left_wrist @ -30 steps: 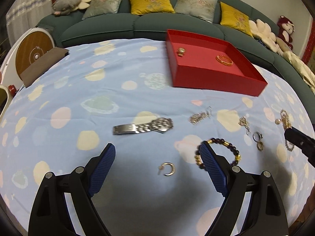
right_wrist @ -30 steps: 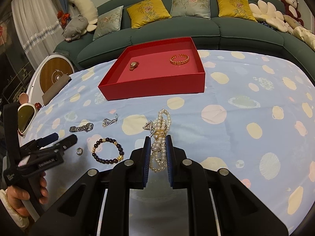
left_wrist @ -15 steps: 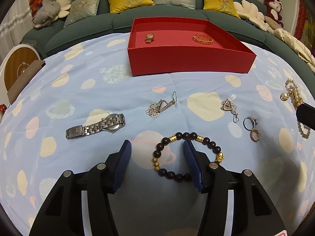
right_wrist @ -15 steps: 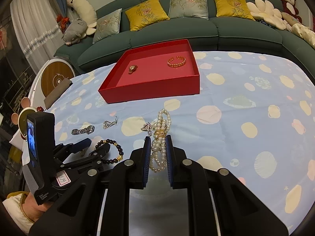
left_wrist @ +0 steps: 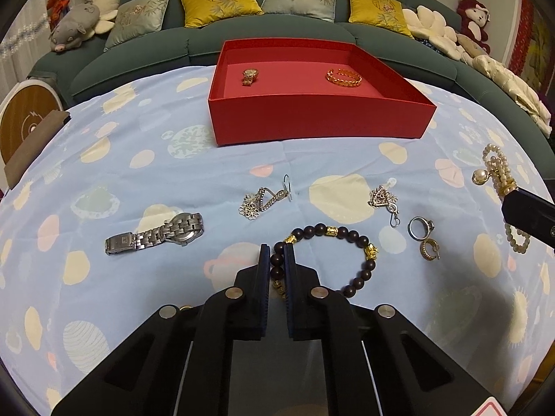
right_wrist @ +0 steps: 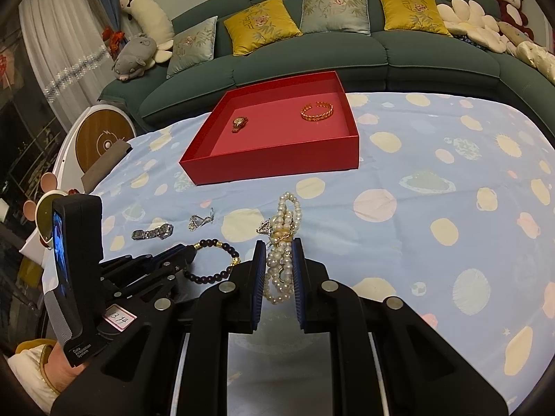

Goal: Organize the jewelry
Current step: 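Lower the pearl necklace into the red box with right gripper while left drops the bead bracelet there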

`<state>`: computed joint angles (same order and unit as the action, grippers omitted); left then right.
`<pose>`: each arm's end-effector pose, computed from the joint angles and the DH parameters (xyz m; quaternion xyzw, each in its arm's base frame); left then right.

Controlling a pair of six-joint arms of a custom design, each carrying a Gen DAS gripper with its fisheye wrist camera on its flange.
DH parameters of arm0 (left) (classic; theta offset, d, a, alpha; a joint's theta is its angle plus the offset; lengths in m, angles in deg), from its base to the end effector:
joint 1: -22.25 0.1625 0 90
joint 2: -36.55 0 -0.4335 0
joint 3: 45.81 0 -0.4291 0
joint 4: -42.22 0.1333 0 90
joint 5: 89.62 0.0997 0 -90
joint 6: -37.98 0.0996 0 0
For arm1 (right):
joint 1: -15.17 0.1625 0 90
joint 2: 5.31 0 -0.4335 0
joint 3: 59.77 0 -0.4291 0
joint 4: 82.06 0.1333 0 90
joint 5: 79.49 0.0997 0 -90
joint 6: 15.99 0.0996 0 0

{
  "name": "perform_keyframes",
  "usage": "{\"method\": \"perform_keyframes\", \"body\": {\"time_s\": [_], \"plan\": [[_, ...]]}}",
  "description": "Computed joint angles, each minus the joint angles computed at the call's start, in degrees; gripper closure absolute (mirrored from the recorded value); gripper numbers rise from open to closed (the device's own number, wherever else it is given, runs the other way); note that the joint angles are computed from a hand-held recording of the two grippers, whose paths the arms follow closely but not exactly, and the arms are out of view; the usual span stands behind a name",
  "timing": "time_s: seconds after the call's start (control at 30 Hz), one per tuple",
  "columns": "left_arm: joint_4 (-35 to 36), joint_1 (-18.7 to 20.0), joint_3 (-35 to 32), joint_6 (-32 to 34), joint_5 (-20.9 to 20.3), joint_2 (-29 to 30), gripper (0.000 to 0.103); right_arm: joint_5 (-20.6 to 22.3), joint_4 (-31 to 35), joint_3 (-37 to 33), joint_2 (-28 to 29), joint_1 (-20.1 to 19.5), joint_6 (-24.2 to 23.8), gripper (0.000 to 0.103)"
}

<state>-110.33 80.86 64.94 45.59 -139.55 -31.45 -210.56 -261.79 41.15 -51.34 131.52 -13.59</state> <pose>-0.1425 -0.6125 0.2352 0.2534 0.8921 -0.2276 0.2970 0.3593 -0.5725 0.1188 0.0827 -0.8959 0.3547 0.2546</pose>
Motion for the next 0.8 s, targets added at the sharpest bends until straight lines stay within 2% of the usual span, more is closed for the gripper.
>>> {"method": "perform_keyframes", "body": {"time_s": [0.47, 0.63, 0.8], "plan": [[-2.5, -3.0, -2.5, 0.9, -5.6, -4.2, 0.098, -0.1, -0.6, -3.7, 1.5, 0.9, -1.2, 0.089], [-3.9, -4.0, -7.8, 3.9, -5.7, -1.7, 0.098, -0.1, 1.7, -10.0, 3.3, 0.7, -4.0, 0.089], [-4.9, -3.2, -16.1, 6.7, -6.5, 4.0, 0.098, 1.4, 5.2, -17.9, 6.0, -1.2, -6.3, 0.089]]}}
